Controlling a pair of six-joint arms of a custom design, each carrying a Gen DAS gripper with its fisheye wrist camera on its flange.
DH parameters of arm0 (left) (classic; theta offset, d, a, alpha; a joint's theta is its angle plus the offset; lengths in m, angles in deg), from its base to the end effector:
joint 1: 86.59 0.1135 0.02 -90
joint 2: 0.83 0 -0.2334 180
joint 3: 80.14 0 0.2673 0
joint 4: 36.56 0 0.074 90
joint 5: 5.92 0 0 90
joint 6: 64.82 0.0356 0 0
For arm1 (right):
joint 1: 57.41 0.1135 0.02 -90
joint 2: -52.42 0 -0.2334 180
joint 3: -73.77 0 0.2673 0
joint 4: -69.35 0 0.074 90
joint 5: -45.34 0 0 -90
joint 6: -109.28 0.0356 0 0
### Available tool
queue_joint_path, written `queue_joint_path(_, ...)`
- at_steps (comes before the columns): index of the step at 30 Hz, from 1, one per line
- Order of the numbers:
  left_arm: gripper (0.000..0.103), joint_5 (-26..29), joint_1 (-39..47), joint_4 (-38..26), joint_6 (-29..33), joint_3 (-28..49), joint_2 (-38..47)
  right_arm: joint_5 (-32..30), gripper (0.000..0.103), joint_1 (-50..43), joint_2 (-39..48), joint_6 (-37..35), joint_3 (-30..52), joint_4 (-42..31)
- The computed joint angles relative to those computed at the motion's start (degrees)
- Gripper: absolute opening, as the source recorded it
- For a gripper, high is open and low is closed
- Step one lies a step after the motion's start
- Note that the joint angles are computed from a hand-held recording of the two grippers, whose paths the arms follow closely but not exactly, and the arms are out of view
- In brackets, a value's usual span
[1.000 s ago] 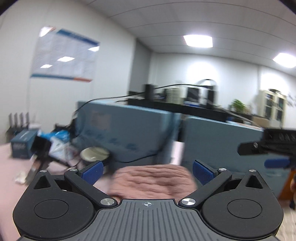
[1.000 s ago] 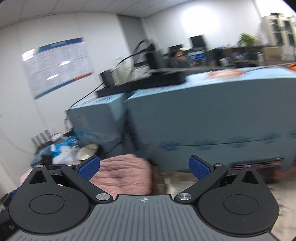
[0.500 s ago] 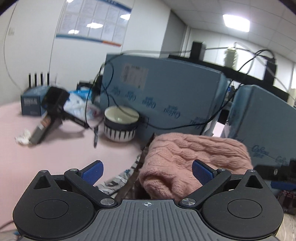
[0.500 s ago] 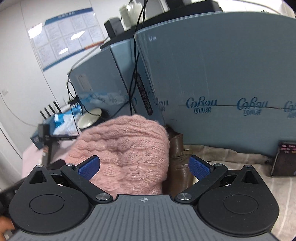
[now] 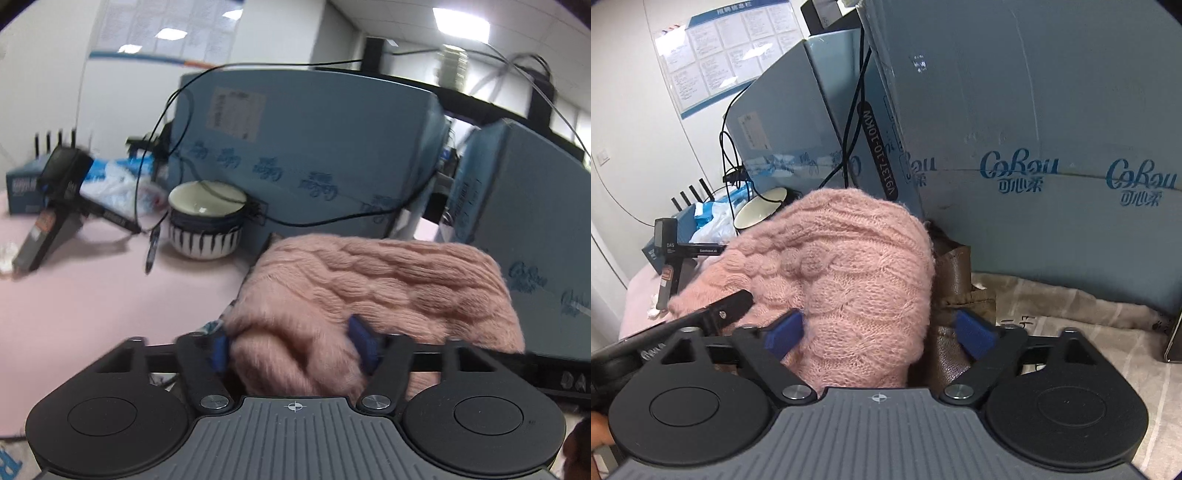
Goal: Fold clothes
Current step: 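Reach both grippers down to the pink knit sweater beside the jacket, then grasp the pink sweater with both grippers and lift it up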
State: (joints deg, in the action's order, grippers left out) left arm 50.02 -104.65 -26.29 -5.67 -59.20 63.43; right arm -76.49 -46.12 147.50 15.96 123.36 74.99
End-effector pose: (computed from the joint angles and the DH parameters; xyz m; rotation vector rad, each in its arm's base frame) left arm 0.1962 -0.0430 0.0839 -0.5568 1.9639 0.1093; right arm 0.2984 0.0787 0.0886 -0.5746 2.1590 0.7019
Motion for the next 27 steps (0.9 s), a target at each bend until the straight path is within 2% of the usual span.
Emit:
queue_joint_path(1,0.039,-1.26,-1.21,0.01,0.66,0.36,0.24,-0.6,0.064,-0.11,-0.24,0.06,-0.03,-0.31)
queue_joint_path(2,0.034,-2.28,-2.28,-0.25,1.15,0.67,0.14,-1.27,0.057,-0.22,-0.52,0.1,-0.04,-0.75)
queue_joint_path(4,0.025,-3.06,-3.73,-2.1,1.2,0.75,-2.21,-2.64,0.044,-0.58,-1.38,0.47,-0.16,-1.83)
queue_joint_path(6,0.024,-3.68,-5.15,-4.93,0.4,-0.29,-7.41,-4.81,0.038,-1.48,-2.65,1.51,-0.05,-4.02)
queue_joint_path(11,0.022,-8.22,-11.05,-17.54,-0.57,-3.35,-27.1,-15.57,0.033,-6.66,-8.44,5.7,0.56,-13.8)
queue_joint_path(14,0.022,-13.42,-17.51,-28.81,-1.26,-3.91,-41.3,-22.85,0.033,-10.87,-14.26,7.15,-0.21,-21.32)
queue_joint_path(16,0.022,-17.53,-23.43,-35.93,-1.61,-3.53,-49.9,-27.72,0.033,-14.81,-19.65,4.78,-1.5,-27.85)
queue_joint_path(19,0.022,-23.24,-33.7,-41.1,-1.07,-2.09,-55.7,-32.88,0.033,-22.32,-26.34,-1.65,-1.72,-41.1)
queue_joint_path(21,0.022,-25.11,-39.88,-41.25,-1.31,-1.35,-56.51,-35.88,0.033,-29.44,-27.13,-11.39,0.57,-54.09)
queue_joint_path(24,0.022,-25.59,-47.03,-36.98,-1.89,-0.24,-52.37,-36.69,0.033,-41.51,-22.45,-34.7,5.74,-76.26)
queue_joint_path(27,0.022,-22.28,-49.03,-28.56,-3.41,1.28,-41.05,-33.17,0.033,-51.11,-16.07,-49.24,8.9,-88.34)
